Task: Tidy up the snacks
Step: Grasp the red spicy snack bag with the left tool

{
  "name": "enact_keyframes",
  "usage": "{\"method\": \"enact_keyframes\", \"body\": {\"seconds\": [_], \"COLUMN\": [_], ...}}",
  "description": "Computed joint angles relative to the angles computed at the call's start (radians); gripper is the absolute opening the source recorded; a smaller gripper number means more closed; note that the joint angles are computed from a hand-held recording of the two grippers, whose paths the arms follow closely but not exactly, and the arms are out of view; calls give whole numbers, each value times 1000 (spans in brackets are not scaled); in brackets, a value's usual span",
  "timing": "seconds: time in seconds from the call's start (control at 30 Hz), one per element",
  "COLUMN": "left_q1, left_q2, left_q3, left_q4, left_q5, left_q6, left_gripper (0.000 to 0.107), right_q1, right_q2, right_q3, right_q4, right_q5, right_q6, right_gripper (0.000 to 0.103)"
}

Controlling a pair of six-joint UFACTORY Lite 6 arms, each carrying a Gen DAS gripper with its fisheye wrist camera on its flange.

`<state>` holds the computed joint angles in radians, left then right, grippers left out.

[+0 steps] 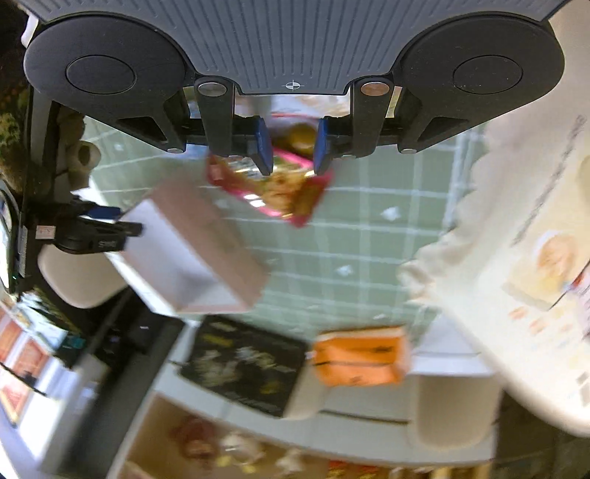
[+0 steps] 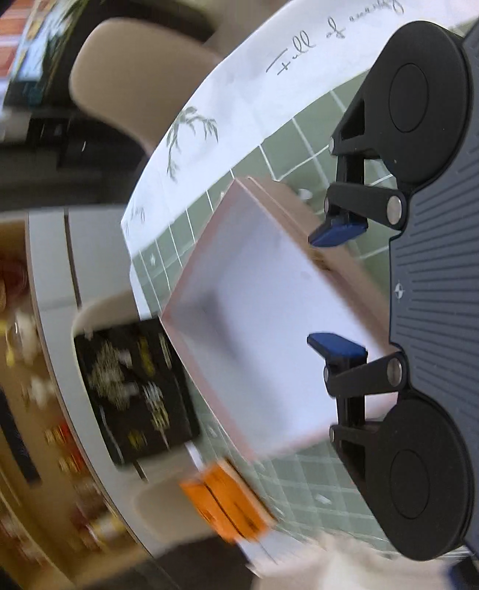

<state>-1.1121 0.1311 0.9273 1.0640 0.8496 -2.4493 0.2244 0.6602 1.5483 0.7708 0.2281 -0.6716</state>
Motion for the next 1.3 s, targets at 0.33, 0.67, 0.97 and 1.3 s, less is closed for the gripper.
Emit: {"method": "enact_keyframes", "body": {"seconds": [0.33, 0.67, 0.97, 1.3], "left_q1": [131, 374, 263, 419], "left_q2": [-42, 175, 113, 185], "left_q3": [-100, -71, -15, 140], "left_q4": [47, 529, 817, 371], "left_q5": [-99, -399, -645, -387], "left_q6": [6, -202, -323, -91], "left_gripper": [29, 29, 30, 31], "right_q1": [80, 50, -164, -98], "right_q2": [-10, -235, -488, -433], "right_q3": [-44, -440, -736, -573], "right_q4": [475, 294, 448, 718], "right_q5": [322, 104, 93, 55], "right_q6": [-424, -686, -943, -989], "right_gripper": [35, 69, 70, 70]}}
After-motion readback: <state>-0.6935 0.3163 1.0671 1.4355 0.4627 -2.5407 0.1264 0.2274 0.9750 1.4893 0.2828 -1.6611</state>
